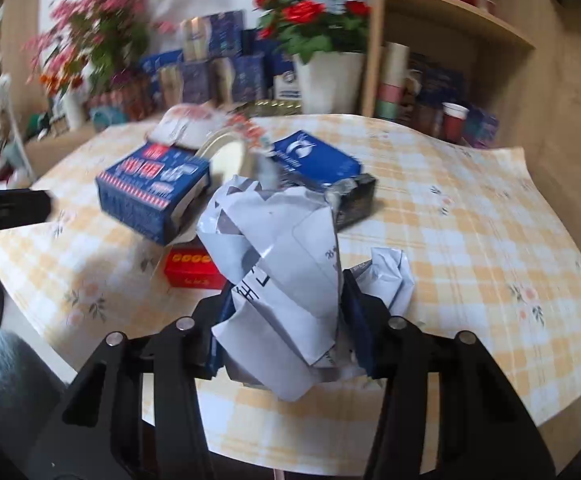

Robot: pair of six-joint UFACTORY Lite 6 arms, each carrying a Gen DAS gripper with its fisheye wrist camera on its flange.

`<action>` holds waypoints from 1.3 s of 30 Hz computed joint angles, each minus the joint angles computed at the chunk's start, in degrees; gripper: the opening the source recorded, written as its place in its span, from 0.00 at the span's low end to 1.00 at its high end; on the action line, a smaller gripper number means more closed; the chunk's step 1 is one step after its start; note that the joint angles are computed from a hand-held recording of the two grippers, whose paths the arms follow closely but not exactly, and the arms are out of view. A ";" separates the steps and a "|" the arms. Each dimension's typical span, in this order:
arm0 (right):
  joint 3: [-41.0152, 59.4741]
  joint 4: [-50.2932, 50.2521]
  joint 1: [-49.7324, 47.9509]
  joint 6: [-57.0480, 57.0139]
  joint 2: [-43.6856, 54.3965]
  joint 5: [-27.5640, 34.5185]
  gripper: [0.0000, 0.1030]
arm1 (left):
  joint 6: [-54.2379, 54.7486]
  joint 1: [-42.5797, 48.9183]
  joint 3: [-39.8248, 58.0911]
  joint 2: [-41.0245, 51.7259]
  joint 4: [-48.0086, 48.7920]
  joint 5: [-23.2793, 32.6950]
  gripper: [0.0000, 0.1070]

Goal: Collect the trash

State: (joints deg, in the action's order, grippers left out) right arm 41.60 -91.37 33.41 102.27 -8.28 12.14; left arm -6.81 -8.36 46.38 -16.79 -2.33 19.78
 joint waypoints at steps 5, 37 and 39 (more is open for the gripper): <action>-3.25 -0.05 -3.67 1.23 -4.11 -2.47 0.48 | -12.94 -5.07 15.65 18.59 15.09 2.15 0.91; -10.19 28.25 -1.65 -23.69 -18.27 1.91 0.48 | -22.90 -4.03 17.29 18.46 28.86 6.56 0.77; -10.59 30.12 -0.24 -25.12 -19.95 3.61 0.48 | -22.60 -4.04 15.66 15.96 28.35 6.76 0.77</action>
